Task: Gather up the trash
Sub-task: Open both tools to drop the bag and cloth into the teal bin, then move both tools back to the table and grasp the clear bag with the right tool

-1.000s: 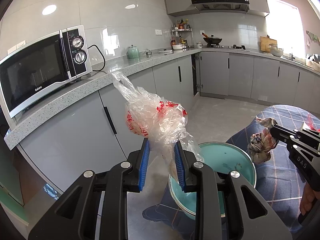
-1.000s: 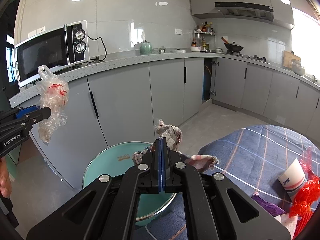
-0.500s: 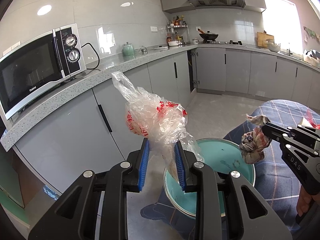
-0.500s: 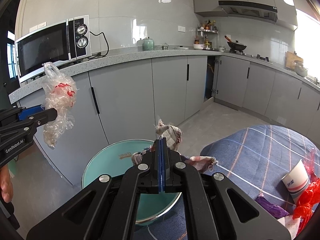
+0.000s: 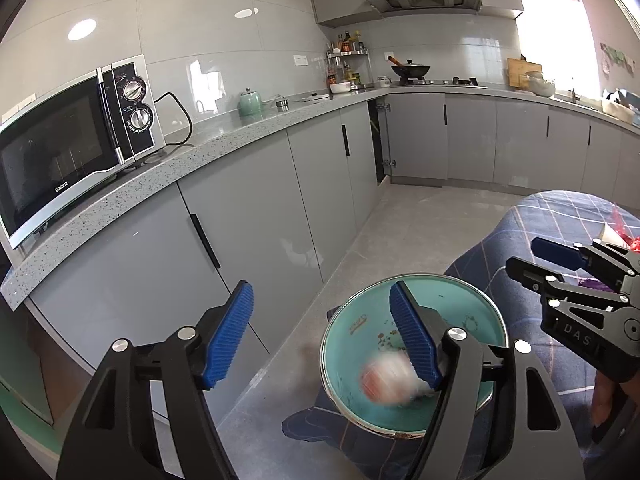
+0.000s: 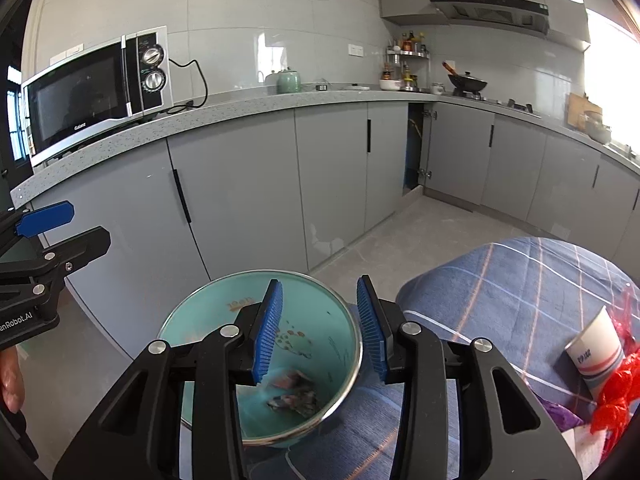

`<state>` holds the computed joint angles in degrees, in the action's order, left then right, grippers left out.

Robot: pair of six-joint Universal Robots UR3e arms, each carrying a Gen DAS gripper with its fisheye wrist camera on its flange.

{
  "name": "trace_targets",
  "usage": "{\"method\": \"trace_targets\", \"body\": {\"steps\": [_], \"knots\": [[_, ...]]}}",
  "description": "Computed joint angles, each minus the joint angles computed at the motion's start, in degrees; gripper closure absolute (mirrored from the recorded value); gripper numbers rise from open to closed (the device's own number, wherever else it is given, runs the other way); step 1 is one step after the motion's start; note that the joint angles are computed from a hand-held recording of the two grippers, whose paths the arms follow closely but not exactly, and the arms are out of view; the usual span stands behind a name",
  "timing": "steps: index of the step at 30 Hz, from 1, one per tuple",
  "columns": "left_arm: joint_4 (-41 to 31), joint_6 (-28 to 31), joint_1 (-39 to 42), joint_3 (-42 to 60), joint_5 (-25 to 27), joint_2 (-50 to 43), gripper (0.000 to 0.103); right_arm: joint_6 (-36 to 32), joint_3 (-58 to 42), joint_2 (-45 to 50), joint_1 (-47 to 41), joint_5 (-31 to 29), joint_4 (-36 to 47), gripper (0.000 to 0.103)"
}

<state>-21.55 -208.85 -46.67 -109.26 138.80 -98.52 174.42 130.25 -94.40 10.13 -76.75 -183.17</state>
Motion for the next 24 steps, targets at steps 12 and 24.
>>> {"method": "trace_targets", "body": {"steps": [12,24], "knots": [[-0.6,0.5,-2.1,1.7,1.0,-1.2,0.026,-0.9,5.2,-7.7,-1.6,-2.8,2.0,0.059],[-1.4,0.9,-5.1,5.4,1.7,-5.3,0.021,-4.6,13.5,-27.5,-10.8,0.0,13.8,0.053]]}}
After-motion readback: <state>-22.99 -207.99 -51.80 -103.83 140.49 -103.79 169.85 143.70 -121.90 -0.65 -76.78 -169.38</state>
